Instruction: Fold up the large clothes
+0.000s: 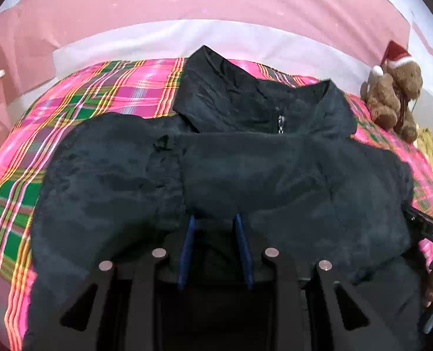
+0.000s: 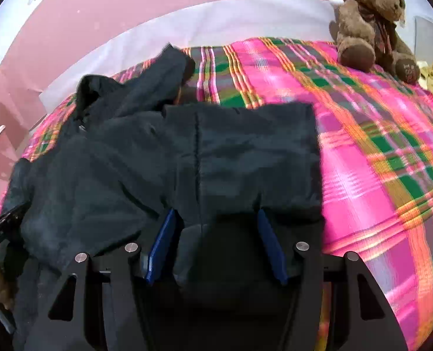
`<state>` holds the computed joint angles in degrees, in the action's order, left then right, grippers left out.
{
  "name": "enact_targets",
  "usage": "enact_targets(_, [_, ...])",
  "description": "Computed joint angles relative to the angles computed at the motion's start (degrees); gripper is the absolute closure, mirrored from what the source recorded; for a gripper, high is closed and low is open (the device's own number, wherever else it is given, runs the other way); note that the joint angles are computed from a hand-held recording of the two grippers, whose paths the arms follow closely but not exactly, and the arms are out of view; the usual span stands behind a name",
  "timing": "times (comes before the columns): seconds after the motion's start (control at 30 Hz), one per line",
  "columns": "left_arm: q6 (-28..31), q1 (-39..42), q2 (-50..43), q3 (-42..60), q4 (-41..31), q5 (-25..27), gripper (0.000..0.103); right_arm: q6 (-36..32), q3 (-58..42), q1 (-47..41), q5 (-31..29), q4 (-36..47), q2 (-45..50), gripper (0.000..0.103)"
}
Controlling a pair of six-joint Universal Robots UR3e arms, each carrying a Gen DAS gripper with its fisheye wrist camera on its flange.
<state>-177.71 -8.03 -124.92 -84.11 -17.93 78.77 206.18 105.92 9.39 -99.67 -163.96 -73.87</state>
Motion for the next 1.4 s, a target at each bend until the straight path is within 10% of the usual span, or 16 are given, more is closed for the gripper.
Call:
enact_targets(0.17, [0.94,2.06,4.35,1.08,0.09,-4.02,0.073,-1.93,0.83,-3.81,0.13,0.78,-8.19,0.045])
enact_targets(0.37, [-0.16,-0.94,-11.88,23.95,-11.53,2.15,0.072,-4.16,-8.06,-7.73,1.98,7.25,1.57,0.045])
enact_targets(0.7, [0.57,-0.51,-12.58,17.52,-2.76,-0.02,0.07,-1.63,-2.16,-7.8,1.3,-0.99,3.88,0.042])
enact_targets(1.13, [3.8,6.53,27.45,-22.67,0.04,-6.17,0.071,9.93,-2.47,15.75,-15.5,9.6,-15.56,0.042])
enact_targets(1.4, [8.1,14.58,56.27,-41.99,-11.08,-14.26,0.071,19.28,-8.44,33.13,-26.53,17.85,-16.36,0.042])
